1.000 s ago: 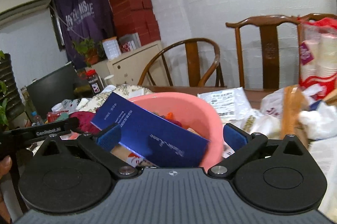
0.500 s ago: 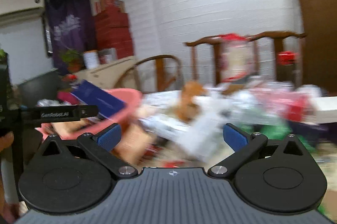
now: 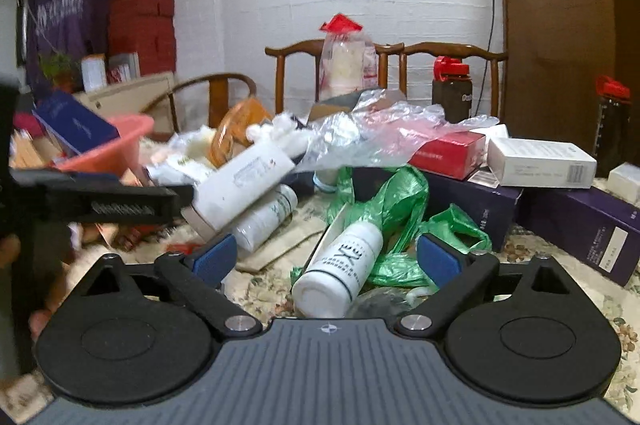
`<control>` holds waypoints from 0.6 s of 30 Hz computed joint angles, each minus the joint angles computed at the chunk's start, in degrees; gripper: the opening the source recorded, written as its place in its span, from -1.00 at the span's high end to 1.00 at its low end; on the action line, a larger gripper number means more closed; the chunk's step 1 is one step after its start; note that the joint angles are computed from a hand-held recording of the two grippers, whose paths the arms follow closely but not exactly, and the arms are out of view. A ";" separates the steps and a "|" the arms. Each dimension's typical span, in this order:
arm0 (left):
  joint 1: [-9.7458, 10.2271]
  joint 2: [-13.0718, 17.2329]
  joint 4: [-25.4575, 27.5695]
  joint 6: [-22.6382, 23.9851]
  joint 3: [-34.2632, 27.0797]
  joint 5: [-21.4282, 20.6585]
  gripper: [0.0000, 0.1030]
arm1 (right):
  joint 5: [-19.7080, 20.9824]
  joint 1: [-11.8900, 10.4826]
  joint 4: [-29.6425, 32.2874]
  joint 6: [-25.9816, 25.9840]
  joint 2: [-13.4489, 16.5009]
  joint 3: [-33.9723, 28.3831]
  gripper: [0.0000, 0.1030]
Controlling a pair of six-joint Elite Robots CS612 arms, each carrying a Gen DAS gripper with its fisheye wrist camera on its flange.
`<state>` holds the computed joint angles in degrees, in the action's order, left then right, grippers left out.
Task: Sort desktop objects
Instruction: 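Move the right gripper to the white XE bottle while the left gripper moves toward the black marker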
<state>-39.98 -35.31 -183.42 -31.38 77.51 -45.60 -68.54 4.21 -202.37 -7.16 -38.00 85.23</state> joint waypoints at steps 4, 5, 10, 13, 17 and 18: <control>0.81 -0.60 0.85 -5.27 0.78 -2.23 -1.00 | -8.14 1.89 4.26 -2.43 0.67 -1.37 -0.57; 0.79 -0.48 1.15 -5.20 0.62 -1.78 -1.00 | -9.12 2.02 5.66 -1.95 0.88 -1.87 -0.53; 0.90 -0.56 1.42 -5.46 0.76 -1.43 -1.00 | -9.73 1.91 8.54 1.14 1.56 -3.71 -0.51; 1.04 -0.83 1.37 -6.85 1.22 -2.08 -1.00 | -8.79 1.68 10.10 1.88 1.68 -4.24 -0.49; 1.09 -0.85 1.75 -7.07 1.20 -2.44 -1.00 | -6.90 1.23 9.20 2.13 1.19 -3.35 -0.28; 1.10 -0.82 1.91 -6.94 1.11 -2.61 -1.00 | -5.60 0.92 9.28 2.82 0.94 -3.09 -0.22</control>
<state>-38.87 -36.13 -181.51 -38.32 78.62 -48.21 -74.14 5.14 -193.09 -4.35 -37.06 82.15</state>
